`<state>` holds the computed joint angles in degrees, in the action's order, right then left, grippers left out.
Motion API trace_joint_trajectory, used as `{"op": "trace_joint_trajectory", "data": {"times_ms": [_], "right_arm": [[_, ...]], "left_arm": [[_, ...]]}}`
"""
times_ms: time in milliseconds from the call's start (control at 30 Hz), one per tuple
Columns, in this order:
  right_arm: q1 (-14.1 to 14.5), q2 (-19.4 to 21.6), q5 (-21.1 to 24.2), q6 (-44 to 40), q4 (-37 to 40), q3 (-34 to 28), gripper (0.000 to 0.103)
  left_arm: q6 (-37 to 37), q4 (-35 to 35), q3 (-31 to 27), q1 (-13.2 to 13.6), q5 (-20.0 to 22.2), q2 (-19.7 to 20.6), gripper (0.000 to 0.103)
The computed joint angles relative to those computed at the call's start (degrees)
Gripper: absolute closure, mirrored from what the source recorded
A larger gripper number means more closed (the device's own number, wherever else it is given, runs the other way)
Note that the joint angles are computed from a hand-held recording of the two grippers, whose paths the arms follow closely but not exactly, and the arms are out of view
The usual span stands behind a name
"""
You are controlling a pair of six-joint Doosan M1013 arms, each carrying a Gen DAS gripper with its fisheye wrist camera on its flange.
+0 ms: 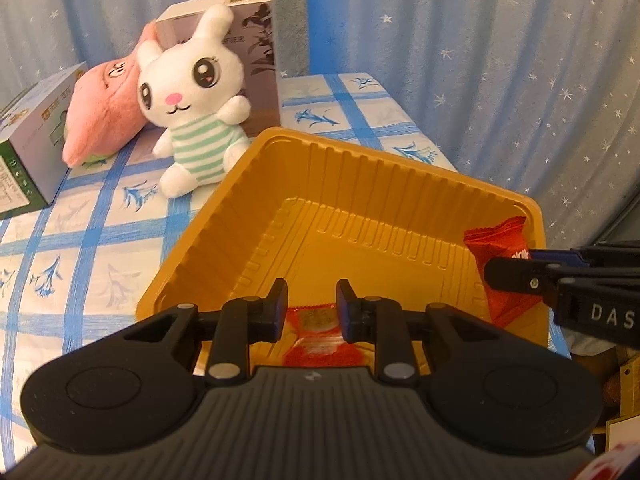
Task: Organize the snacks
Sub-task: 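Carry both red candies over the orange tray and open both tools to drop them, then withdraw both open tools from the tray back over the snacks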
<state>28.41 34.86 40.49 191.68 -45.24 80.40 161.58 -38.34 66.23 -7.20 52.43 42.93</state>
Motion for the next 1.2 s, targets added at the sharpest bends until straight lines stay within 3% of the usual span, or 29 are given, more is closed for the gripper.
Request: {"op": "trace_joint_trajectory", "data": {"times_ms": [300,467,533,700,1200], "right_arm": [[-0.84,1.08,-1.44,-2.07,2.28,-0.91,0.081],[-0.9,1.45,-2.6,0.17,-0.84,-1.0,0.08],[-1.05,1.39,-3.42,-0.71,-0.32,-0.96,0.078],[-0.57,0.66,-4.05,0.71,-0.98,0.03,0.056],[3.07,-2.93,-3.89,3.94,-3.5,4.21,0.053]], "left_arm": [[-1.16,0.32,-1.19,0.85,0.72,0.52,0.079],[-2.12,0.92,-1.22,1.04,0.7,0.54,0.079],[-2.31,0.8,-1.14,1.22,0.88,0.47,0.079],[-2.01,-0.36,-0.44,1.92,1.54,-0.19,0.079],[-0.92,-3.07,5.0,6.01,1.98,-4.44,0.078]]}}
